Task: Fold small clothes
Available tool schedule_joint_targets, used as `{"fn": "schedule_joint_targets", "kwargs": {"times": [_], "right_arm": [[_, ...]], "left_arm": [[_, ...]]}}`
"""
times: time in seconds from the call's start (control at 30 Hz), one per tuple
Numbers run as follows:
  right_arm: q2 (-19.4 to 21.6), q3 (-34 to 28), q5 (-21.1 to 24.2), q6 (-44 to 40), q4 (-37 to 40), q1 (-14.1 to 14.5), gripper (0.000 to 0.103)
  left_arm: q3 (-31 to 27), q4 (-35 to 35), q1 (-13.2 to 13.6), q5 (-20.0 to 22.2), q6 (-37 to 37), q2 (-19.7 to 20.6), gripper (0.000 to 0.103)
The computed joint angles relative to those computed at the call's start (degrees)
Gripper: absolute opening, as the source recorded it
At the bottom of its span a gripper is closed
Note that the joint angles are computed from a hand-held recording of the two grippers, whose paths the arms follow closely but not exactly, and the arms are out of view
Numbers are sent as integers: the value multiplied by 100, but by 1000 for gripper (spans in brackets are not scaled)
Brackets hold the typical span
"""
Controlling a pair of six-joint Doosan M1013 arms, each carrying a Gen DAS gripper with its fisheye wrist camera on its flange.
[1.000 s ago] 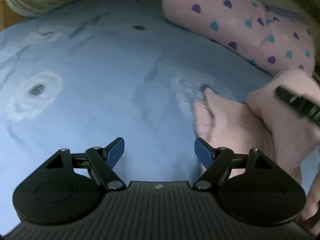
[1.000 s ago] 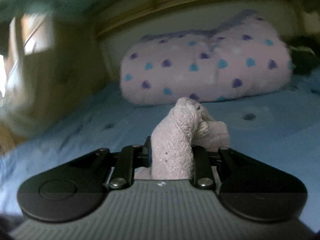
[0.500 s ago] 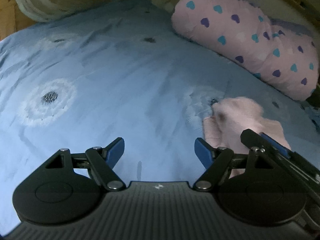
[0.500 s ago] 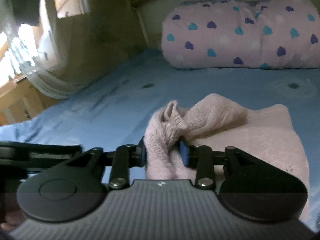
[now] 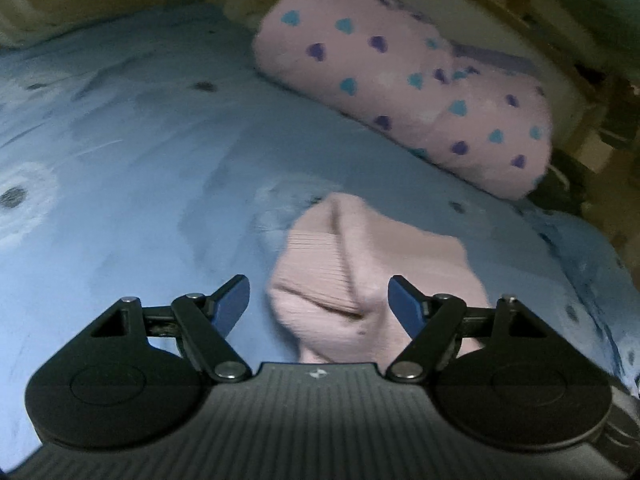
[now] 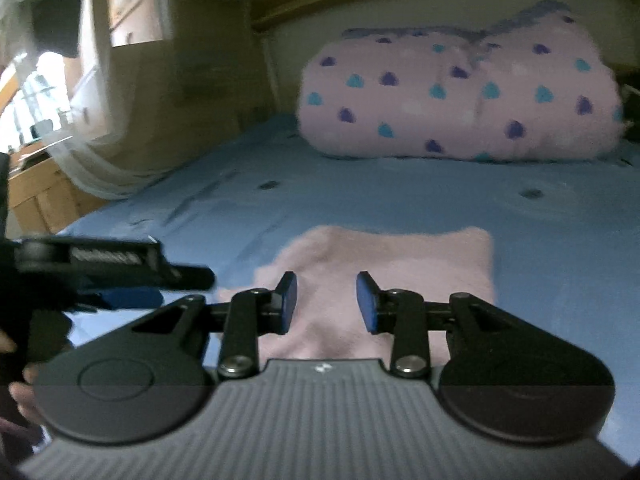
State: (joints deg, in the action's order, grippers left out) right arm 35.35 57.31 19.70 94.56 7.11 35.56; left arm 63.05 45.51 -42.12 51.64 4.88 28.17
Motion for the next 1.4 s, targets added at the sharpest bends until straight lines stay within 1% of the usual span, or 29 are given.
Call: {"fn": "schedule_joint_targets", "kwargs": {"times": [0.03,0.1,0.2,0.27,0.3,0.33,0.4,0.43,0.47,0.57,0.6,0.63,0.7,0.73,0.8,0.9,0.97,1.03,1.1,1.17,1.23,1.27,1.3,1.33,1.37,1.4], "right_arm": [[-45,89,3,298,-230,-13,37],[-118,251,11,800,-593,-38,37],[-186,427,29,1515,-1084,-62,37],[-210,496,47,1877,-1308,-77,37],[-219,520,45,2023,-1406,-81,37],[-230,548,37,2136,-1481,-88,37],[-221,547,52,2396,-1693,-97,37],[-218,549,48,2559,-1833,-102,37],[-209,545,45,2782,-2018,-104,37],[-181,512,92,3177,-2215,-131,37],[-184,520,100,3258,-2224,-139,37],[-185,525,93,3291,-2202,-149,38],[-184,538,38,3260,-2144,-160,38],[-177,536,24,3183,-2091,-160,38],[-140,495,55,2889,-1852,-159,38],[-60,401,107,2564,-1599,-147,38],[-14,341,153,2469,-1559,-136,38],[24,280,206,2353,-1476,-135,38],[45,234,241,2246,-1389,-145,38],[42,233,236,1961,-1085,-178,38],[25,262,196,1588,-582,-235,40],[14,290,168,1379,-216,-279,52],[13,306,151,1304,61,-307,68],[8,332,130,1263,322,-344,75],[7,361,112,1251,544,-375,85],[19,366,159,1135,835,-412,85]], "left_arm": [[-28,-15,-5,-54,55,23,79],[-63,-76,-7,-196,131,70,74],[-103,-286,23,-420,229,139,74],[-150,-454,51,-476,280,206,74],[-198,-557,70,-454,292,257,71],[-258,-667,93,-397,322,310,65],[-349,-849,133,-308,322,400,32],[-316,-819,137,-379,254,395,25],[-262,-690,123,-443,127,362,20],[40,160,10,-573,-446,128,17],[129,327,-17,-536,-538,55,17],[176,298,-19,-477,-462,15,17],[158,-75,7,-155,-186,27,17],[128,-410,51,-47,30,58,17],[149,-742,113,-54,211,69,18],[154,-581,104,-88,178,75,21],[143,-448,82,-68,69,85,28],[104,-385,78,-35,12,110,38],[47,-313,74,45,-46,155,58],[-58,-386,90,126,-32,223,65],[-139,-653,130,145,100,276,70],[-177,-866,158,202,222,298,74],[-211,-1036,182,242,301,321,76],[-174,-1133,206,173,270,311,76],[-123,-1203,225,75,228,289,76],[-91,-1266,245,-9,184,279,76]]}}
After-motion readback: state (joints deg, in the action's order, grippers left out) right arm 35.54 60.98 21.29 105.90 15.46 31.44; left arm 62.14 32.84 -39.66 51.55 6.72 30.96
